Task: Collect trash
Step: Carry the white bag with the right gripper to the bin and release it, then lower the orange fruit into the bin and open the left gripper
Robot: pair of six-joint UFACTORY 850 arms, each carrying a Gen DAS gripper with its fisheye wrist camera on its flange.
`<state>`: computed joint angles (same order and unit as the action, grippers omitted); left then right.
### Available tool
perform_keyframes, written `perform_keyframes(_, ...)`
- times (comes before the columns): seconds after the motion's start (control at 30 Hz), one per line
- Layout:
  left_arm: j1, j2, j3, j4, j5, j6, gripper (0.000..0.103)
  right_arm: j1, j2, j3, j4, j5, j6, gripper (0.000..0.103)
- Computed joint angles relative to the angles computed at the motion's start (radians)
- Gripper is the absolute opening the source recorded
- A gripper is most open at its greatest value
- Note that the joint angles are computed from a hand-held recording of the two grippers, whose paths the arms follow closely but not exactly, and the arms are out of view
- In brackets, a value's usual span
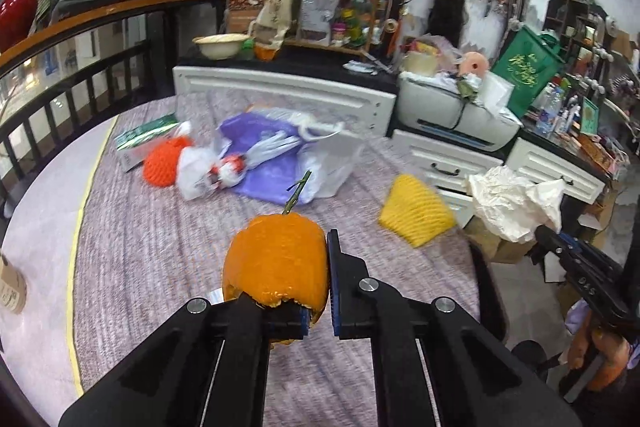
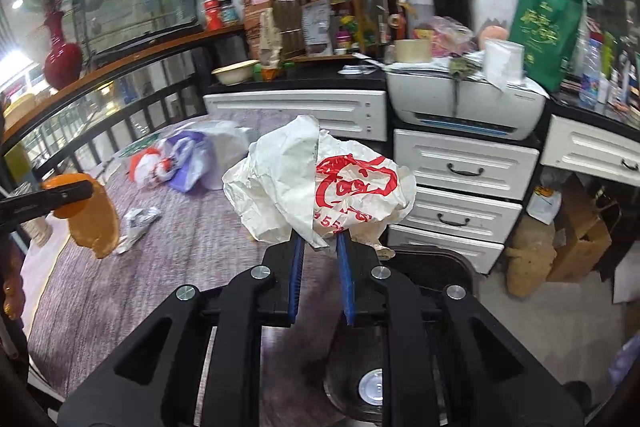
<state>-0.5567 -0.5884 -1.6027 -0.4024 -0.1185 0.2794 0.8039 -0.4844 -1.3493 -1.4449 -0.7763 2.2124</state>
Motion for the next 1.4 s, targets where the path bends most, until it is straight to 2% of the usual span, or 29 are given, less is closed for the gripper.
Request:
perform_keyframes(0.13, -0.031, -0.015, -0.040, -0.229, -0.022, 0.240, 0.008, -0.022, 0.025, 0.060, 0.057, -0.016, 0.018, 0.017)
perform_keyframes(0.27, -0.063, -0.044, -0.096, -0.350, -0.056, 0.376, 0.008, -0.069, 0.024, 0.110, 0.141, 0.043, 0.039, 0.017)
perform_keyframes(0.4, -0.101, -0.080, -0.147, -0.347, -0.087, 0.399, 0.008, -0.111, 0.004, 0.147, 0.206, 0.129, 0.043, 0.017)
perform_keyframes(0.53, -0.131, -0.138, -0.223, -0.314, -0.161, 0.380, 0.008, -0.144, -0.038, 0.160, 0.265, 0.201, 0.031, 0.018)
perform_keyframes(0.6, -0.144, -0.168, -0.263, -0.273, -0.198, 0.344, 0.008, -0.162, -0.060, 0.165, 0.306, 0.253, 0.016, 0.025)
perform_keyframes(0.63, -0.151, -0.184, -0.284, -0.253, -0.217, 0.327, 0.008, -0.165, -0.071, 0.164, 0.315, 0.271, 0.023, 0.037)
perform_keyframes(0.67, -0.159, -0.199, -0.301, -0.235, -0.232, 0.317, 0.008, -0.168, -0.077, 0.172, 0.302, 0.287, 0.059, 0.053)
perform_keyframes(0.7, -0.166, -0.210, -0.314, -0.215, -0.240, 0.302, 0.008, -0.167, -0.083, 0.175, 0.297, 0.292, 0.080, 0.062)
perform_keyframes(0.73, -0.171, -0.215, -0.316, -0.205, -0.243, 0.296, 0.008, -0.167, -0.088, 0.178, 0.303, 0.291, 0.092, 0.074)
perform_keyframes(0.87, -0.193, -0.259, -0.363, -0.154, -0.283, 0.250, 0.008, -0.170, -0.075, 0.204, 0.285, 0.292, 0.153, 0.074)
perform_keyframes(1.03, -0.209, -0.327, -0.450, -0.095, -0.358, 0.191, 0.008, -0.173, -0.011, 0.264, 0.255, 0.226, 0.250, 0.075)
perform_keyframes(1.27, -0.234, -0.466, -0.629, -0.015, -0.521, 0.115, 0.008, -0.163, 0.086, 0.349, 0.245, 0.109, 0.341, 0.077)
perform_keyframes(1.4, -0.247, -0.576, -0.787, 0.035, -0.656, 0.065, 0.008, -0.159, 0.123, 0.380, 0.245, 0.078, 0.367, 0.078)
